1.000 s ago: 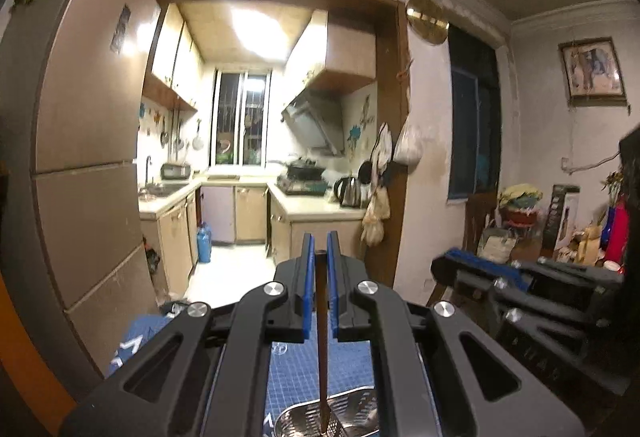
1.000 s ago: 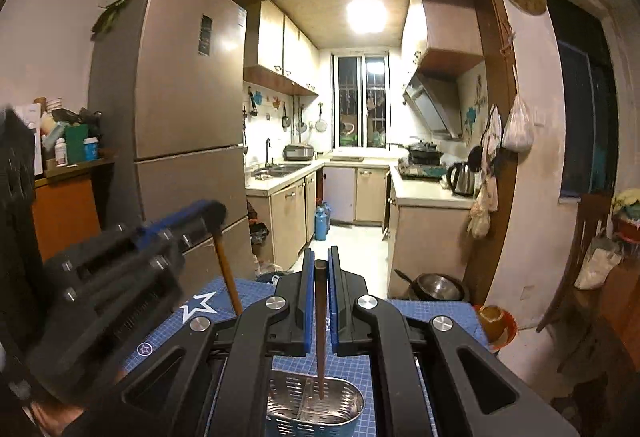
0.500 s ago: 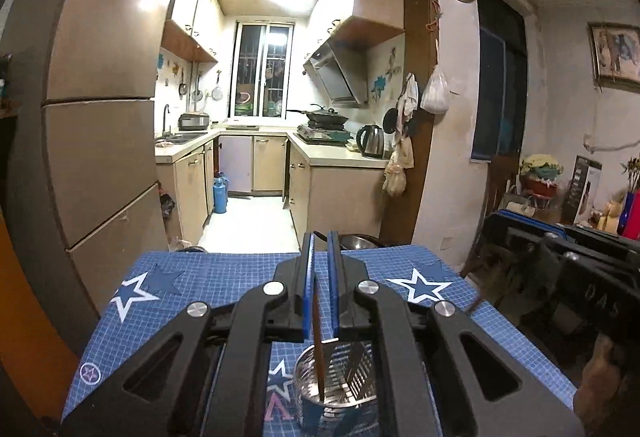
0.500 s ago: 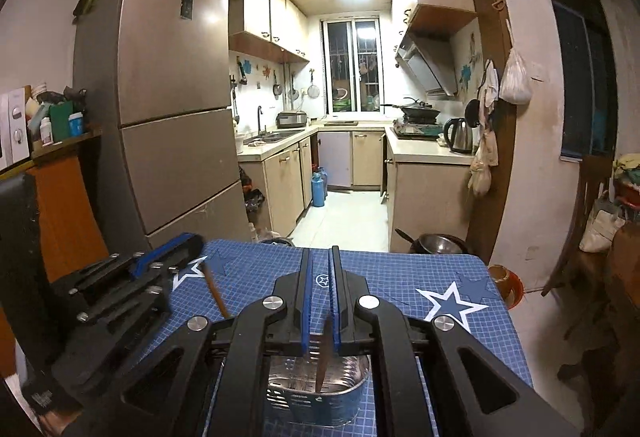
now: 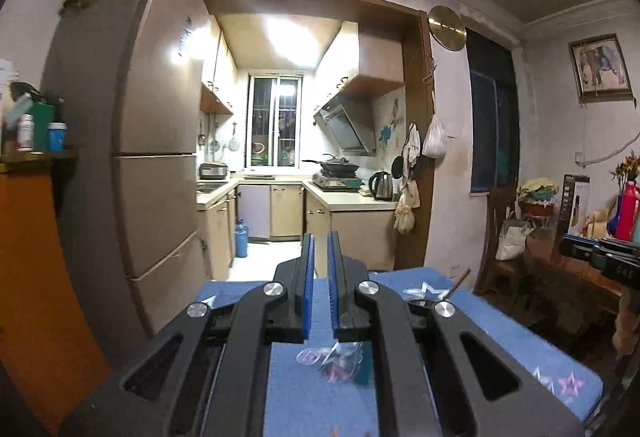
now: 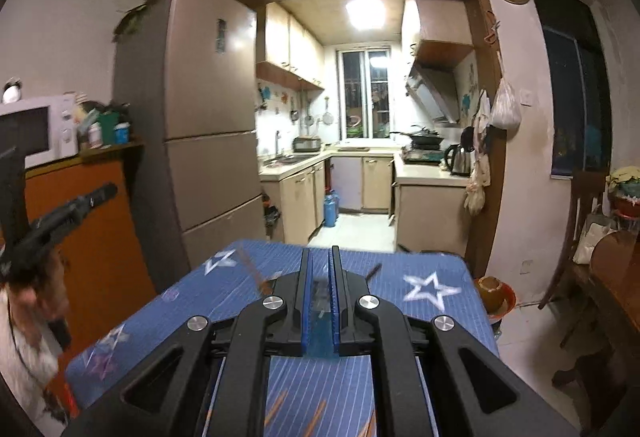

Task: Organize utensils
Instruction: 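Lower the chopsticks into the teal holder and open both tools, then move the left tool back and close it on a chopstick while the right tool grasps another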

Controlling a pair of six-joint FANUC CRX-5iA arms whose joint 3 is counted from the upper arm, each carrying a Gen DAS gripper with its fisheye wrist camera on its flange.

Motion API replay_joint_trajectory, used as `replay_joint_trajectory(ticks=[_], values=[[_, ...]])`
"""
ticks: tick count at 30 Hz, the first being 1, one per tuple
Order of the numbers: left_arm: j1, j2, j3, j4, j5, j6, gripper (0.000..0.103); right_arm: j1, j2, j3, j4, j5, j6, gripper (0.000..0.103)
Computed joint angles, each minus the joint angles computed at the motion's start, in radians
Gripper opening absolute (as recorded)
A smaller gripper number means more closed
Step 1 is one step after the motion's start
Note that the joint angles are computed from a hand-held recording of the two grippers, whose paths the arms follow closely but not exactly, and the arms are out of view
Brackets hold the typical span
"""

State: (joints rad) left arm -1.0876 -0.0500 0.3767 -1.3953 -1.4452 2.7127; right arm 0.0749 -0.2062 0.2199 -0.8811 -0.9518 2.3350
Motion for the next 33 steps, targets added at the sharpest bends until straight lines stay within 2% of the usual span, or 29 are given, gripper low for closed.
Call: replay_joint_trajectory(ticks=[6, 12, 16, 22, 26, 30, 33], values=[[-0.141, -0.040, -0.078, 0.003, -0.179, 0.029, 0.006, -0.094, -0.132, -0.171, -0.025, -0.123, 0.090, 0.015], [-0.207, -0.023, -0.145, 0.105, -0.310, 0.090, 0.006, -0.118, -0.269, -0.383, 0.021, -0.139, 0.148, 0.015], [-0.216, 0.017, -0.181, 0.203, -0.317, 0.115, 0.006, -0.133, -0.338, -0.488, 0.024, -0.152, 0.174, 0.015], [-0.198, 0.070, -0.257, 0.334, -0.265, 0.231, 0.006, -0.118, -0.392, -0.601, 0.047, -0.165, 0.170, 0.015], [-0.194, 0.105, -0.271, 0.363, -0.234, 0.266, 0.006, -0.049, -0.423, -0.666, 0.070, -0.135, 0.148, 0.014], [-0.192, 0.130, -0.274, 0.346, -0.219, 0.278, 0.006, 0.067, -0.436, -0.698, 0.115, -0.074, 0.075, 0.015], [-0.194, 0.137, -0.279, 0.335, -0.216, 0.300, 0.006, 0.191, -0.445, -0.722, 0.192, 0.015, -0.010, 0.015]])
